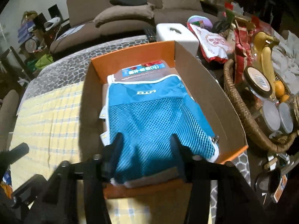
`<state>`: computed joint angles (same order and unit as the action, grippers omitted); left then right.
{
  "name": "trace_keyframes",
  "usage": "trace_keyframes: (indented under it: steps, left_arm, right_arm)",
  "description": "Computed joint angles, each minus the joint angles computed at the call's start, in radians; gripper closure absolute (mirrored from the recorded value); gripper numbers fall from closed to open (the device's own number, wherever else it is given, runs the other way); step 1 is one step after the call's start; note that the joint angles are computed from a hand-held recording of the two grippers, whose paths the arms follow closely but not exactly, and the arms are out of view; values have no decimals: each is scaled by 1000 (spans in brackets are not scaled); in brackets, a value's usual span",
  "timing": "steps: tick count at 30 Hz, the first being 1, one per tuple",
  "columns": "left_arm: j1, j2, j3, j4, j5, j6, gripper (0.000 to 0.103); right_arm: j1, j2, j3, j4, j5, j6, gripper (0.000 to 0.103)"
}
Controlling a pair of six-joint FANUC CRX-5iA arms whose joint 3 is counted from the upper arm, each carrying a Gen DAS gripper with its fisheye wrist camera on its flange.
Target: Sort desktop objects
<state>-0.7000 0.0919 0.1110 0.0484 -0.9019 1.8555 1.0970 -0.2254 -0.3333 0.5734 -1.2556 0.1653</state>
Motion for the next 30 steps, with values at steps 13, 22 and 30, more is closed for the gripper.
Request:
trace_keyframes:
  steps: [13, 22, 30]
  left_arm:
    - [9, -124, -78, -78, -48, 32, 0]
    - [25, -198, -144, -123, -69, 80, 0]
    - [53, -265, -209, -163, -101, 109, 0]
  right_arm:
    - [144, -16, -1, 36, -88, -132, 8]
    - [219, 4, 13, 66, -123, -185, 4]
    - [287, 47, 28, 92, -132, -231, 1]
